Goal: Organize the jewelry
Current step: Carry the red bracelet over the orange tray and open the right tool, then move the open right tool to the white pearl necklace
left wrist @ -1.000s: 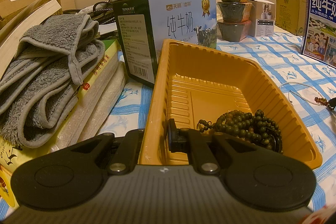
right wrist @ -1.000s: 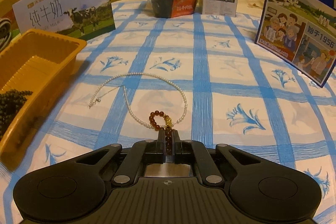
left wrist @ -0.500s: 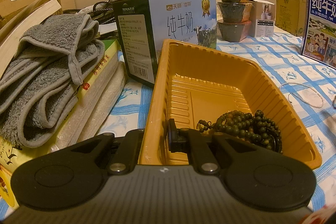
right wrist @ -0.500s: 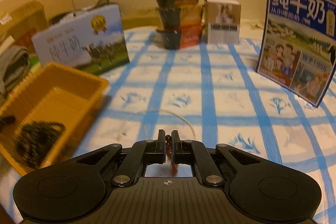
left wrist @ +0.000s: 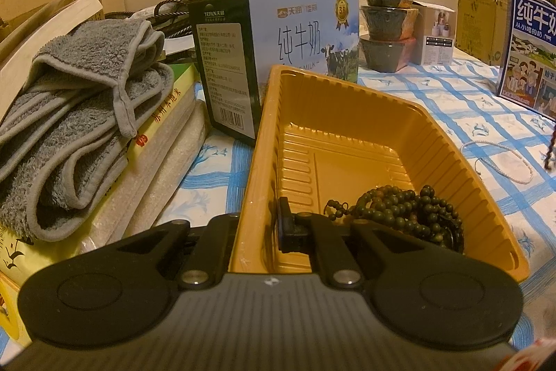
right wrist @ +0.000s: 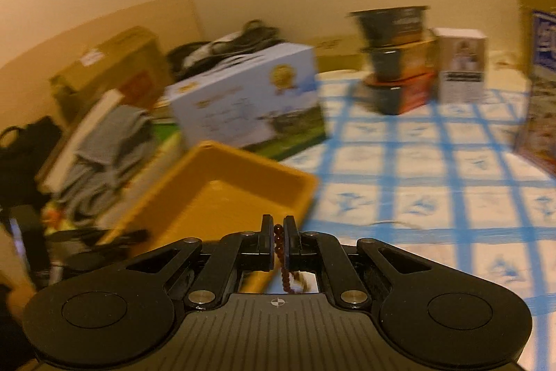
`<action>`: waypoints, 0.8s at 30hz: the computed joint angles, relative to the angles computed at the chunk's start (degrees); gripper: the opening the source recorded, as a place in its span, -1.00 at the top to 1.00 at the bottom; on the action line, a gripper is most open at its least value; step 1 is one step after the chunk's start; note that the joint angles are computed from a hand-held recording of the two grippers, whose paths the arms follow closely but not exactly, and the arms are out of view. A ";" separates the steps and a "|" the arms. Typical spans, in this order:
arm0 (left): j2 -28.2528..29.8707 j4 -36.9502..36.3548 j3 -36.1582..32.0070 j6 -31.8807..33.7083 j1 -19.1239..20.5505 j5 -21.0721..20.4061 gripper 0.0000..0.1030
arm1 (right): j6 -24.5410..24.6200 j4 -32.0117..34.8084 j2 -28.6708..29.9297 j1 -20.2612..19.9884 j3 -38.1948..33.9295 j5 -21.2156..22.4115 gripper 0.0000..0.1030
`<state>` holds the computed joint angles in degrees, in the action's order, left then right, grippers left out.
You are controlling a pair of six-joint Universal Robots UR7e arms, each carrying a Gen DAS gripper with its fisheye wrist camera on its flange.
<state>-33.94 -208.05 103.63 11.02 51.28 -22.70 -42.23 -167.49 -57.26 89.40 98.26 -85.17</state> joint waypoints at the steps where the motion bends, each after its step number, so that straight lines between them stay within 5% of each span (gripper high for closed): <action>1: -0.01 -0.01 0.00 -0.07 0.00 -0.04 0.87 | -0.02 0.85 0.21 0.35 0.10 0.40 0.90; 8: -0.06 -0.32 0.10 -0.30 0.04 -0.30 0.88 | 0.22 4.77 3.20 2.88 -0.47 2.65 0.90; 19: -0.37 0.10 0.30 -0.97 0.11 -0.69 0.89 | 1.68 2.11 7.65 5.16 -3.20 2.36 0.87; 21: -0.36 0.03 0.30 -0.93 0.11 -0.69 0.89 | 1.65 1.86 7.45 5.04 -3.17 2.50 0.83; 24: -0.38 0.07 0.32 -1.06 0.11 -0.67 0.89 | 1.92 1.26 6.88 4.66 -2.68 1.34 0.50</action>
